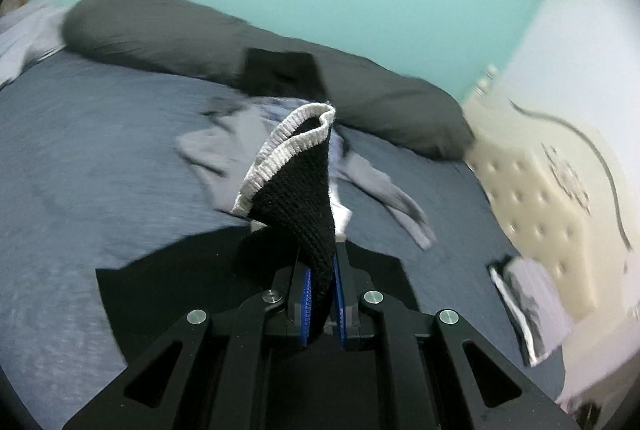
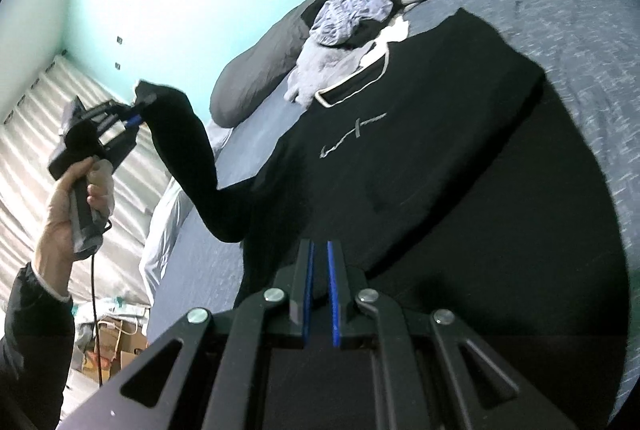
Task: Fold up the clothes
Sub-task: 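Fold the held cuff across the body toward the right gripper and release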
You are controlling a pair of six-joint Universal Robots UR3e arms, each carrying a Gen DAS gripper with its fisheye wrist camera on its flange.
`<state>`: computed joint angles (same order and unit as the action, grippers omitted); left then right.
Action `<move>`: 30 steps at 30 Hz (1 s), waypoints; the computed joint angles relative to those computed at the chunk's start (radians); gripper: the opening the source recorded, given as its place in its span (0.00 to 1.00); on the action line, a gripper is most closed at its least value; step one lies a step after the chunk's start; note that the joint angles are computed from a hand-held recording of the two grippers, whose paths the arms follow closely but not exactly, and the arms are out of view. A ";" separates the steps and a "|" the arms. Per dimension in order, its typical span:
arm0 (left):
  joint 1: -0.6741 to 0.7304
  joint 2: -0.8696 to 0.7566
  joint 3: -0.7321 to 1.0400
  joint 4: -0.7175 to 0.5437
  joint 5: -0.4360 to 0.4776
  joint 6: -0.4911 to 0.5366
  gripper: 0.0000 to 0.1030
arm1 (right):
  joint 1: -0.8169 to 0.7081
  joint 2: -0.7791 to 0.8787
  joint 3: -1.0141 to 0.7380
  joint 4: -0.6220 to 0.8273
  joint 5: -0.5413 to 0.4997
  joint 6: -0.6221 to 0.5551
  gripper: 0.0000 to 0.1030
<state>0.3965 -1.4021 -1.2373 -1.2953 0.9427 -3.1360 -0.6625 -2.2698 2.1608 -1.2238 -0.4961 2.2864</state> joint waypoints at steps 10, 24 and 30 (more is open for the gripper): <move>-0.487 -0.062 -0.171 0.209 0.247 -0.026 0.10 | -0.163 0.061 -0.099 0.226 -0.014 -0.178 0.06; -0.709 -0.094 -0.552 0.443 0.427 -0.024 0.11 | -0.206 0.149 -0.083 0.126 -0.045 -0.112 0.07; -0.757 -0.069 -0.599 0.447 0.466 0.007 0.15 | -0.188 0.187 -0.078 0.139 -0.037 -0.121 0.29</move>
<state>-0.3605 -1.4713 -1.8365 -0.8480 1.4083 -3.1294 -0.8509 -2.0833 2.0828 -1.0848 -0.5330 2.1654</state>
